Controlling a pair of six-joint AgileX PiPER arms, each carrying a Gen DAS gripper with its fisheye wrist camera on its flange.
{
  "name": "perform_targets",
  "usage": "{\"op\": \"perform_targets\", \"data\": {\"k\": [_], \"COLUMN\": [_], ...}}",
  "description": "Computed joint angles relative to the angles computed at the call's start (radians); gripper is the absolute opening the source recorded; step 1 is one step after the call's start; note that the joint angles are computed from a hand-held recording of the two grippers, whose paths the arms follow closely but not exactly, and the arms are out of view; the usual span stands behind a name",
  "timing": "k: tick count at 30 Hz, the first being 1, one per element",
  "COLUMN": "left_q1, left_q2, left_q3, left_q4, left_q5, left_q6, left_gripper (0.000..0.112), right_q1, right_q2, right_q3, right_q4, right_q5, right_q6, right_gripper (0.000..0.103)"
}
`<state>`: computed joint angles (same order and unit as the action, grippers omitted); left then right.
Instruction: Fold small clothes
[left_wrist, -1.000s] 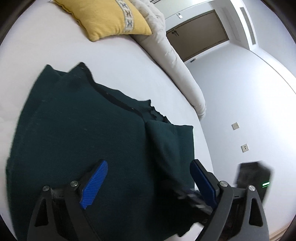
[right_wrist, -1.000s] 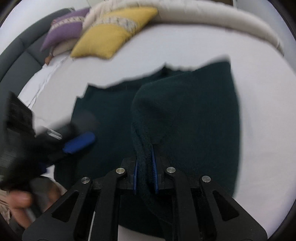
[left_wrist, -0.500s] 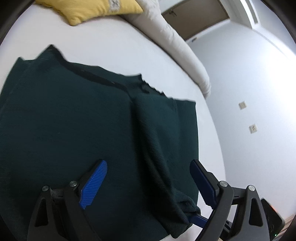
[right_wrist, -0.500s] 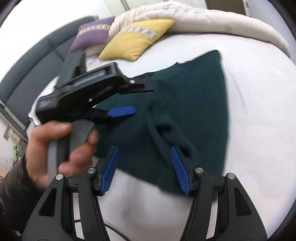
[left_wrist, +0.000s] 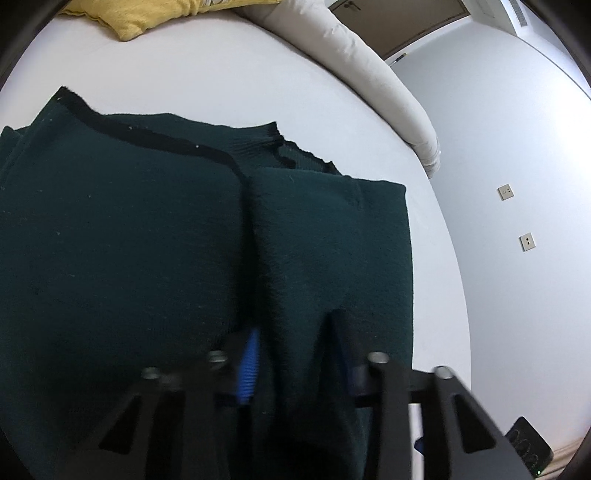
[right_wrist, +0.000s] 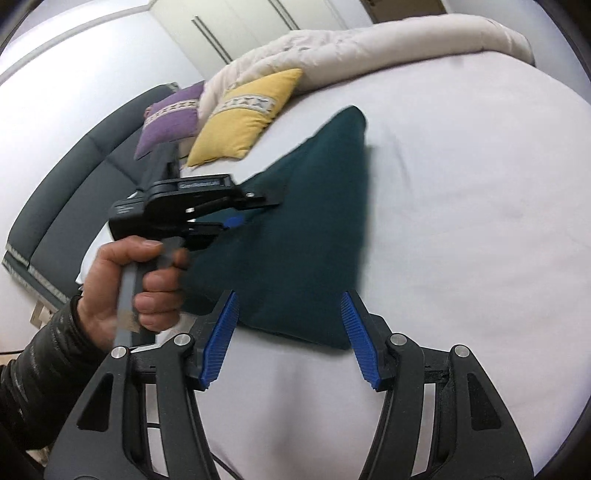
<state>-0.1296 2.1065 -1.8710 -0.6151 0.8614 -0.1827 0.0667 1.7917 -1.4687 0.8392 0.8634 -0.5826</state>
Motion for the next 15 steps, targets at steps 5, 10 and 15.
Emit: {"op": "perform_targets", "data": {"k": [5,10,15], "left_q1": [0.028,0.096,0.198], "left_q2": [-0.039,-0.104,-0.177], "left_q3": [0.049,0.117,0.193], "left_q4": [-0.073,-0.155,-0.206], "left_q5": [-0.015,-0.004,0.014], "left_q6": [0.056,0.153,0.237], "left_gripper": [0.014,0.012,0.012], "right_q1": [0.04,0.149,0.259], "right_q2": [0.026,0.131,0.225], "right_q3": [-0.032,-0.205,-0.352], "right_q4": [-0.12,-0.377,-0.554], "right_q5": [-0.11,-0.141,-0.091], "right_q6": [0.135,0.311,0.42], "right_gripper": [0.056,0.056,0.056]}}
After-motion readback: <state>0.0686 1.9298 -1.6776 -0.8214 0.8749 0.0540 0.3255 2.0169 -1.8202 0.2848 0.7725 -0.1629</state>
